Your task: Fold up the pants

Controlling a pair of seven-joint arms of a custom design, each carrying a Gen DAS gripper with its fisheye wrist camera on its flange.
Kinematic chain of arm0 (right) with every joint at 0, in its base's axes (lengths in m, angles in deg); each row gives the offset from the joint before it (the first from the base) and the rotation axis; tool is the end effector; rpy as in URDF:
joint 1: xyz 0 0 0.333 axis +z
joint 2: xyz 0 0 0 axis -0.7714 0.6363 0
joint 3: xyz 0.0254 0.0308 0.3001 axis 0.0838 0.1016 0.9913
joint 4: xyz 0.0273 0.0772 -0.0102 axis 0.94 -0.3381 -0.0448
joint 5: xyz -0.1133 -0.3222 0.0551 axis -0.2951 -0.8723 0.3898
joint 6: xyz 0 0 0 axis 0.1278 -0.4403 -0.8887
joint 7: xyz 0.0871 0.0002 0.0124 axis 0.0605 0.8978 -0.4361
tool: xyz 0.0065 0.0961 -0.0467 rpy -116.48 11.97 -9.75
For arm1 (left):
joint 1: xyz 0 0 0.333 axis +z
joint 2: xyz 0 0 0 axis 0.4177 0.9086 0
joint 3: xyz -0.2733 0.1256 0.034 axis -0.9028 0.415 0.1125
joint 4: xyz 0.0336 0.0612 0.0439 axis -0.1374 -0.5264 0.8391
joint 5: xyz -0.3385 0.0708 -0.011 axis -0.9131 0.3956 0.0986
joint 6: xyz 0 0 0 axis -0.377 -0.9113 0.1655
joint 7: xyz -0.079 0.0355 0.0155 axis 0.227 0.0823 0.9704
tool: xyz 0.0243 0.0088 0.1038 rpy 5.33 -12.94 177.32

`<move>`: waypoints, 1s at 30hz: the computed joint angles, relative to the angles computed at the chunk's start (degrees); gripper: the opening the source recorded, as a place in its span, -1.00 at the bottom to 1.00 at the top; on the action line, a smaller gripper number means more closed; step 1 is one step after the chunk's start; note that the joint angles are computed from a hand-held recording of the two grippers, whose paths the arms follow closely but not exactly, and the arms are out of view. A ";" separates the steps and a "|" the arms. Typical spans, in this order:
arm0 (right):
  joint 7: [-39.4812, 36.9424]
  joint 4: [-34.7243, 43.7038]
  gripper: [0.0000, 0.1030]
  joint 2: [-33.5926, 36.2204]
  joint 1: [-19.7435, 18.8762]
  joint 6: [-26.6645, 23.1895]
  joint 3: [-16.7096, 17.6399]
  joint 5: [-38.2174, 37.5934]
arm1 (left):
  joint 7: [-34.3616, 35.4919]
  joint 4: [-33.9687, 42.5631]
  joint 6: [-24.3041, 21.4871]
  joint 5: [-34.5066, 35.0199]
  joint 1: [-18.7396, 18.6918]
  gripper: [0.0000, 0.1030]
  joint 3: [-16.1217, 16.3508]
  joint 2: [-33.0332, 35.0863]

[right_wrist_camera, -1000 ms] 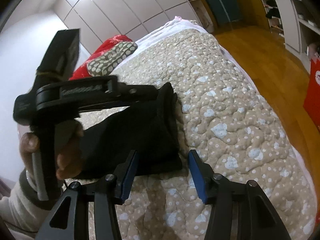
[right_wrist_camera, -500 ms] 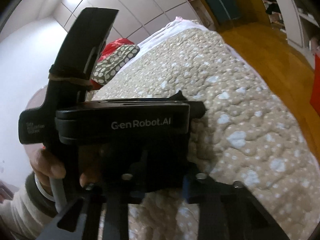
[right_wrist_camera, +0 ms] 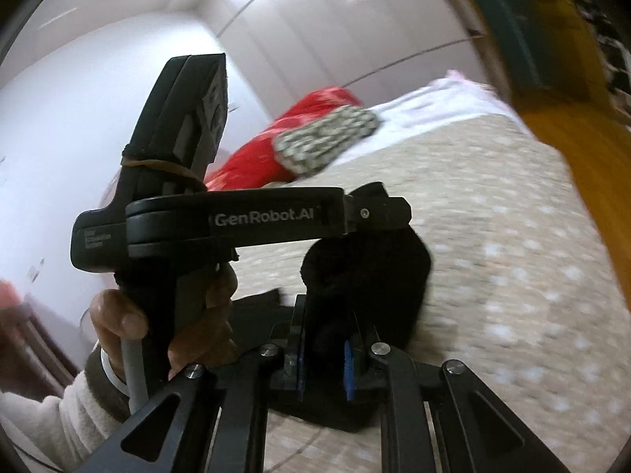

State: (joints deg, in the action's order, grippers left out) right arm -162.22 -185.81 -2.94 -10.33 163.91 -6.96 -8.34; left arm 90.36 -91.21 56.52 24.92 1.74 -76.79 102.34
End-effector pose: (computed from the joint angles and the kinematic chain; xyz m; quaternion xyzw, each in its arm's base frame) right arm 0.3261 0.4660 0.4977 -0.5188 0.6811 -0.1541 0.4932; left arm 0.5037 -0.4105 0.5333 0.3431 -0.8697 0.3546 0.0104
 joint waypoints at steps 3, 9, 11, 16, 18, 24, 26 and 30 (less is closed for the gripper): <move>-4.28 8.64 -0.74 8.03 0.22 4.79 -0.87 0.41 | -1.96 -7.26 2.86 -0.28 2.47 -0.45 2.47 -4.29; -23.48 27.72 -0.28 29.14 -2.53 16.51 1.32 17.41 | -11.84 -14.40 3.68 3.48 5.84 -0.45 6.11 -6.70; -34.83 30.83 -0.13 33.61 -6.11 19.77 7.04 25.84 | -13.13 -17.45 5.23 3.57 6.98 -0.45 6.33 -8.36; -26.23 21.46 -0.13 21.23 2.65 19.97 -5.89 17.07 | -13.60 -21.90 9.00 3.43 8.04 -0.44 5.78 -11.15; -24.96 15.31 -0.13 15.06 5.33 9.94 -8.15 18.87 | -13.27 -22.86 9.53 2.78 7.99 -0.43 5.26 -11.57; -34.62 15.22 -0.30 15.91 3.91 -3.27 -6.55 30.36 | -17.05 -26.00 10.53 8.82 5.69 -0.27 5.11 -11.87; -39.27 19.74 -0.30 19.59 4.40 -7.85 -6.48 33.57 | -21.87 -27.15 12.20 13.27 4.68 -0.18 5.71 -11.47; -41.29 22.54 -0.27 22.17 5.43 -9.04 -8.71 34.83 | -25.59 -29.22 15.90 16.33 4.18 -0.10 5.83 -11.62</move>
